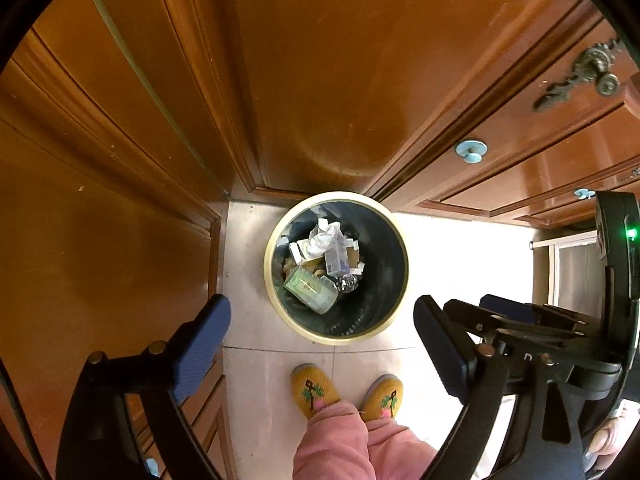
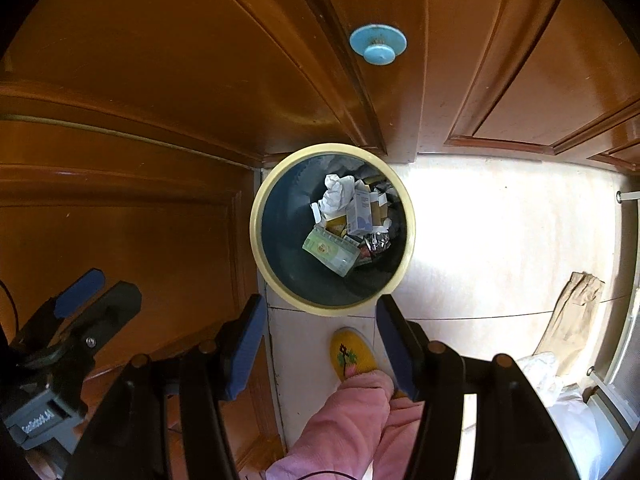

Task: Collect trash

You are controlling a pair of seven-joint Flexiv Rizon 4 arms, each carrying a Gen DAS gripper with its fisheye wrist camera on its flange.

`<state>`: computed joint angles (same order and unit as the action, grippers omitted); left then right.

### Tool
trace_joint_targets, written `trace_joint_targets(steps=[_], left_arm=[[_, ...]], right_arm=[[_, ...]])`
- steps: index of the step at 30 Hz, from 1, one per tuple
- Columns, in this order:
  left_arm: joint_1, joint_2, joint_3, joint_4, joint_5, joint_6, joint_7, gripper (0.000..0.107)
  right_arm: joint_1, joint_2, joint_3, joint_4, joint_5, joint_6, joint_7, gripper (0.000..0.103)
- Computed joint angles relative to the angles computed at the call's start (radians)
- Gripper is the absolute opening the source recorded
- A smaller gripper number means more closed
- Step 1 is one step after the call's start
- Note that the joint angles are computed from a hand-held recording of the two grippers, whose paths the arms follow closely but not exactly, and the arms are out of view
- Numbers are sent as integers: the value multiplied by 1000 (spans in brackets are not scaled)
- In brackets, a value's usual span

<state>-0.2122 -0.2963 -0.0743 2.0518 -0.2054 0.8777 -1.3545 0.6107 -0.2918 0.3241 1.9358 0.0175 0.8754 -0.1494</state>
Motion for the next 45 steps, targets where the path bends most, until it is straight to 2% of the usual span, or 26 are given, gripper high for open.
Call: trace_joint_targets(steps=[4, 7, 11, 15, 18, 25, 36, 45], left_arm=[[-7, 45, 4, -15, 19, -52, -14, 95], [-7, 81, 5, -29, 22, -95, -12, 101], [-11, 124, 9, -60, 47, -156, -29, 102], [-11, 143, 13, -109, 94, -249, -59, 102], [-9, 160, 16, -139, 120, -309, -76, 102], [-1, 257, 19, -186, 122, -384, -103, 102], [7, 404, 1, -338, 110, -469, -167, 102], [12, 437, -27, -507, 148, -477, -200, 102]], right_arm=[[1, 33, 6, -11, 7, -42, 7, 57], [4, 60, 9, -25, 8, -83, 13, 57], [8, 90, 7, -52, 4, -154, 28, 58], [11, 104, 4, -93, -5, -243, 32, 65], [10, 115, 6, -129, 10, -299, 15, 65], [20, 169, 3, -224, -22, -409, 4, 65], [77, 220, 10, -464, -179, -625, -49, 65], [139, 227, 10, -634, -431, -773, -28, 65]])
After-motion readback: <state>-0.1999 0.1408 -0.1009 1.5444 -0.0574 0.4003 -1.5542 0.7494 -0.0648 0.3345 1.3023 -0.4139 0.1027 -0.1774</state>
